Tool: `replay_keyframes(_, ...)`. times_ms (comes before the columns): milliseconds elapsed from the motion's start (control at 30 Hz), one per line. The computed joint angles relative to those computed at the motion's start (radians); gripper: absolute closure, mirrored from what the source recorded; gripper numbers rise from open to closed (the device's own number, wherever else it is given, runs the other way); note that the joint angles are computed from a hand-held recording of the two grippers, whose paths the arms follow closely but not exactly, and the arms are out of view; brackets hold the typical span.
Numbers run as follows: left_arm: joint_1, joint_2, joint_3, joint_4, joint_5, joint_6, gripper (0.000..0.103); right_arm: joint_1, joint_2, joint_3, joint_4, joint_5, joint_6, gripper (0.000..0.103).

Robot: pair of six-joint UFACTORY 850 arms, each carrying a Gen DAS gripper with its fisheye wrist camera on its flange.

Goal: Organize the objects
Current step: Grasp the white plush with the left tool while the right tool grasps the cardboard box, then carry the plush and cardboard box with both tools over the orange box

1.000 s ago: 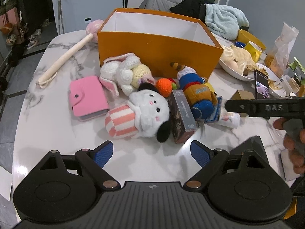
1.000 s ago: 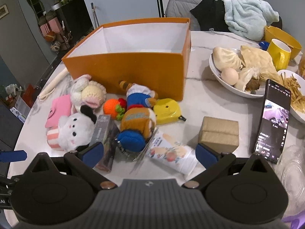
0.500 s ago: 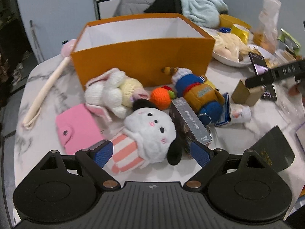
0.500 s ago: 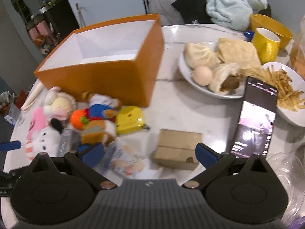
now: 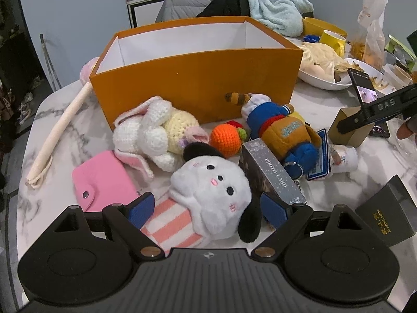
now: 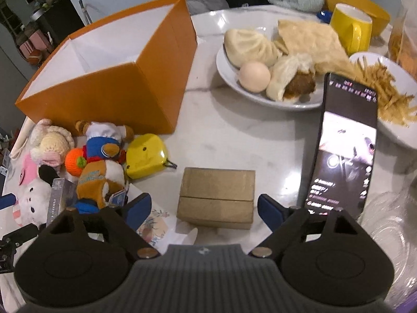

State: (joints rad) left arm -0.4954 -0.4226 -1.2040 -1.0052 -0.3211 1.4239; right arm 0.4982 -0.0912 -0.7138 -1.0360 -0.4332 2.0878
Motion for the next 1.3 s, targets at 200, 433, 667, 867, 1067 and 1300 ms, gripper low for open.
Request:
replay_keyframes(200,-0.009,-0.013,0.002,-0.066,0.049,0.104,0.0,-0.009,-0.022,-0.014,0.004,-0.002,0.015,0.029)
replay_keyframes(433,-0.012,-0.041,-0.008,-0.075,0.036,0.166,0.0,-0.016,-0.042,-0.019,0.026,0.006,-0.022,0.035)
replay_keyframes(667,-0.026,-0.06,-0.034,0.074,0.036,0.023,0.0,-0.012,-0.042,-0.016,-0.006,0.006,-0.014,0.035)
replay_keyframes(867,-0.023,-0.075,-0.053,0.203,0.0,-0.1,0.0,-0.011,-0.037,-0.009,-0.015,0.017,-0.026,0.036)
replay_keyframes(1067,-0.014,-0.061,-0.033,0.131,-0.001,-0.044,0.005,-0.01,-0.027,-0.004,-0.025,0.035,-0.022,0.036)
replay_keyframes(1300,0.004,-0.043,-0.018,0.125,-0.01,-0.037,0.01,0.001,0.001,0.002,-0.061,0.02,0.008,0.038)
